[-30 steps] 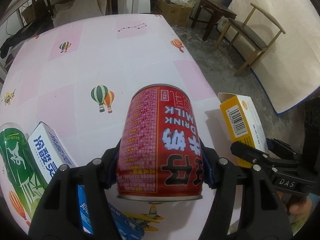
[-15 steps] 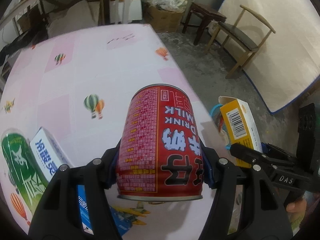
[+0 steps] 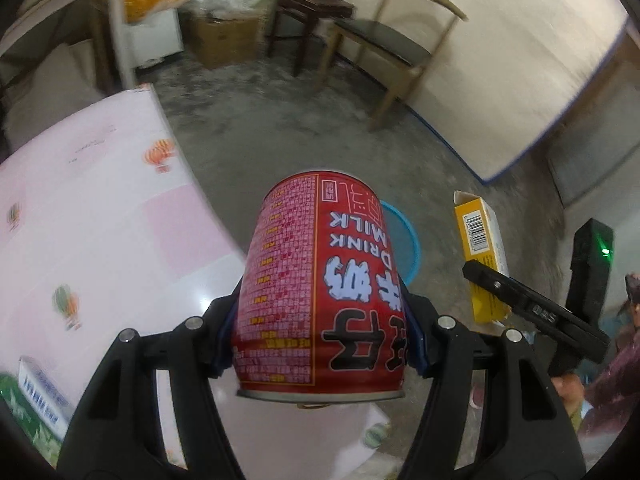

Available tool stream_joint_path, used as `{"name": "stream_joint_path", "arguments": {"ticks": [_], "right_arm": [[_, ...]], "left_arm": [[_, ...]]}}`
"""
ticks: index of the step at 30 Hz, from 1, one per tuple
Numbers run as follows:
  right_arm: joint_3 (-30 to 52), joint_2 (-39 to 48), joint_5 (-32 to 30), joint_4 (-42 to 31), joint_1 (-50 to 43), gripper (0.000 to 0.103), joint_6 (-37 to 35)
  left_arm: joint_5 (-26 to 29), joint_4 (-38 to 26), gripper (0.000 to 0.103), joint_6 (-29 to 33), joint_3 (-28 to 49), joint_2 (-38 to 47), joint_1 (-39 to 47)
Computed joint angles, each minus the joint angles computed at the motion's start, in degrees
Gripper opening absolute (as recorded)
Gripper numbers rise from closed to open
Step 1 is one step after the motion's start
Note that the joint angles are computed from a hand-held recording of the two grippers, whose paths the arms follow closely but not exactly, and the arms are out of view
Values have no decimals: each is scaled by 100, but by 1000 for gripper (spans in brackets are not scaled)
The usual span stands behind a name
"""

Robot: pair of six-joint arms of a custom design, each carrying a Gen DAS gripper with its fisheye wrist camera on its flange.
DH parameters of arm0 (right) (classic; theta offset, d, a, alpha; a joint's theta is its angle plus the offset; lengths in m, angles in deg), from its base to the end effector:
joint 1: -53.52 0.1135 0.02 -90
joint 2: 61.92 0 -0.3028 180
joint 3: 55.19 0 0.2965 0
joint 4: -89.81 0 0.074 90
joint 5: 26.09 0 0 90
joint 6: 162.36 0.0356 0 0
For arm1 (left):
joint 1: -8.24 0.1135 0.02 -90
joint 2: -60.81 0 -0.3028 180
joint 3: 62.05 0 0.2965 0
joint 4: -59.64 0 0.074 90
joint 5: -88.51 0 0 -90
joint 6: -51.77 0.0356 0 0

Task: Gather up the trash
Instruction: 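Lift the can and medicine box and carry both toward the wastebasket, then open both tools over the blue wastebasket to drop the can and box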

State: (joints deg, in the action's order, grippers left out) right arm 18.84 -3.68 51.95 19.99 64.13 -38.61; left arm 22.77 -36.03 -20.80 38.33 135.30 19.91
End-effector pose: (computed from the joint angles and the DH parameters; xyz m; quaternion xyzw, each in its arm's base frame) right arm 0.2049 0.0459 0.3636 0.1582 0.9332 0.2077 0.2470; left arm 0.2405 0.0347 0.4348 0.0852 0.9594 -0.1571 0.2181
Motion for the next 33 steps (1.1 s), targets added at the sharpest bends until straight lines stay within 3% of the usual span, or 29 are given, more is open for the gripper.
{"name": "stream_joint_path", "arguments": {"ticks": [3, 10, 14, 16, 21, 25, 31, 32, 33], "right_arm": [[-394, -64, -436, -153, -1063, 69, -335], [-1082, 430, -1013, 184, -2147, 69, -673], [-991, 1193, -1031, 848, -2231, 70, -801], [-783, 1776, -984, 1167, -2172, 83, -907], [-743, 2832, -424, 1775, -2141, 86, -1057], [-1299, 2317, -634, 1921, -2418, 86, -1039], [-1800, 1033, -675, 1353, -2874, 86, -1258], [-1824, 876, -697, 1237, -2989, 86, -1335], [-1842, 744, -730, 1098, -3112, 86, -1448]], "left_arm": [[-173, 223, 62, -414, -69, 224, -743], [-379, 627, 62, -979, -423, 633, -1717], [-507, 824, 62, -1200, -460, 880, -2022], [-554, 892, 62, -1280, -389, 1021, -2118], [-637, 980, 62, -1433, -384, 1186, -2270], [-688, 1028, 62, -1480, -424, 1252, -2422], [-389, 1313, 62, -1901, -187, 1699, -2832], [-196, 1488, 64, -2105, -105, 1820, -2892], [-110, 1656, 74, -2297, -97, 1880, -2948]]}}
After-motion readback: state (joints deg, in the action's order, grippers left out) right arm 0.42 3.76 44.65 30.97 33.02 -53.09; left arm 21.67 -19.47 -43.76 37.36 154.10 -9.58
